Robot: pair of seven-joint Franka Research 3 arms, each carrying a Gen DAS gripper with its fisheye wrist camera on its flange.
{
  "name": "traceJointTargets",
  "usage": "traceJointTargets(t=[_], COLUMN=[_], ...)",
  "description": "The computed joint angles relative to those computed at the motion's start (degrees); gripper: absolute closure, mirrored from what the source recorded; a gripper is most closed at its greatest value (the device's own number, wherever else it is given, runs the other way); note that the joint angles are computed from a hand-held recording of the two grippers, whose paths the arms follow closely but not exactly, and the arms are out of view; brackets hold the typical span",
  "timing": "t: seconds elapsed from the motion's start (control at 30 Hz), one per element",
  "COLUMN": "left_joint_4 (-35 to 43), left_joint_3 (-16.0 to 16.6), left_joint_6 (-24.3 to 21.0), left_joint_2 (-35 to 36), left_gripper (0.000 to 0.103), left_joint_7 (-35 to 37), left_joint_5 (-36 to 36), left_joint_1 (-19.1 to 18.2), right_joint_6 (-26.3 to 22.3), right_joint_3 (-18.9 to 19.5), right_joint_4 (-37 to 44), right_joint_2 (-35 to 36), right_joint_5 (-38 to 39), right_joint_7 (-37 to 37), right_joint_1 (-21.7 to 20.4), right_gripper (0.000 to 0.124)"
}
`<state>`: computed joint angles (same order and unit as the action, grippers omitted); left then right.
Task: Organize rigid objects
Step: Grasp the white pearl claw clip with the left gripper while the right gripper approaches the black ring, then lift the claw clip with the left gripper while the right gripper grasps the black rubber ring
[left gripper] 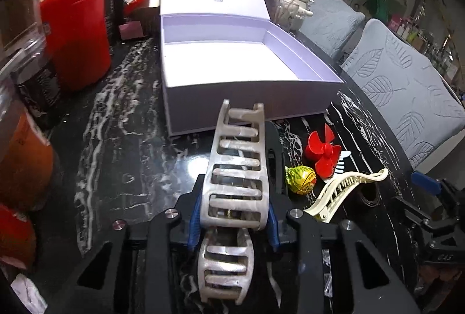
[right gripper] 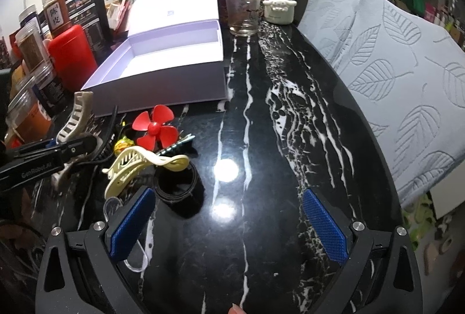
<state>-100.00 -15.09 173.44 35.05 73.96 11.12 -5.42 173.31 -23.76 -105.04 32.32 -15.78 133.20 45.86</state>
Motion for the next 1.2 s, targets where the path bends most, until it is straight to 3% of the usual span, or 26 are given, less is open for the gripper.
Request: traceJointTargets(t=[0.17, 0.33, 0.47, 0.6, 0.9, 1.2], left_joint_4=[-3.73, -6.14, -7.64, -8.33, -9.95, -14.10], left_joint_3=[0.78, 2.60, 3.13, 2.69, 2.03, 2.81], left_joint_6=[1.40, 2.10, 2.69, 3.05, 4.36, 7.92], left_joint_2=[-3.01, -4.81, -5.72, -5.95, -6.87, -9.86], left_gripper=[0.068, 0.068, 0.068, 0.068, 0.068, 0.068], left_joint_7=[-1.18, -3.08, -4.15, -4.59, -4.43, -5.83], left_joint_5=[0.17, 1.34, 1.91, 2.10, 2.82, 4.02], left_joint_1=[0.32, -0.60, -0.69, -0.01, 0.69, -0.39], right_joint_6=[1.61, 1.23, -0.01, 0.27, 1.19, 4.49], right_joint_3=[4.72, 10.86, 12.81, 9.81, 4.79, -3.79], right_joint_4=[0.69, 3.27, 5.69, 6.88, 3.76, -3.12], right_joint_2=[0.52, 2.37, 4.19, 5.56, 4.27, 1.23], right_joint_5=[2.83, 7.97, 10.42, 10.77, 10.59, 8.77], right_joint_7=[-3.95, -10.62, -14.77, -15.02, -13.39, -9.06], right_joint_1=[-3.73, -8.28, -9.35, -6.56, -1.78, 6.86], right_gripper=[0.026, 0.044, 0.062, 0.083, 0.084, 0.085])
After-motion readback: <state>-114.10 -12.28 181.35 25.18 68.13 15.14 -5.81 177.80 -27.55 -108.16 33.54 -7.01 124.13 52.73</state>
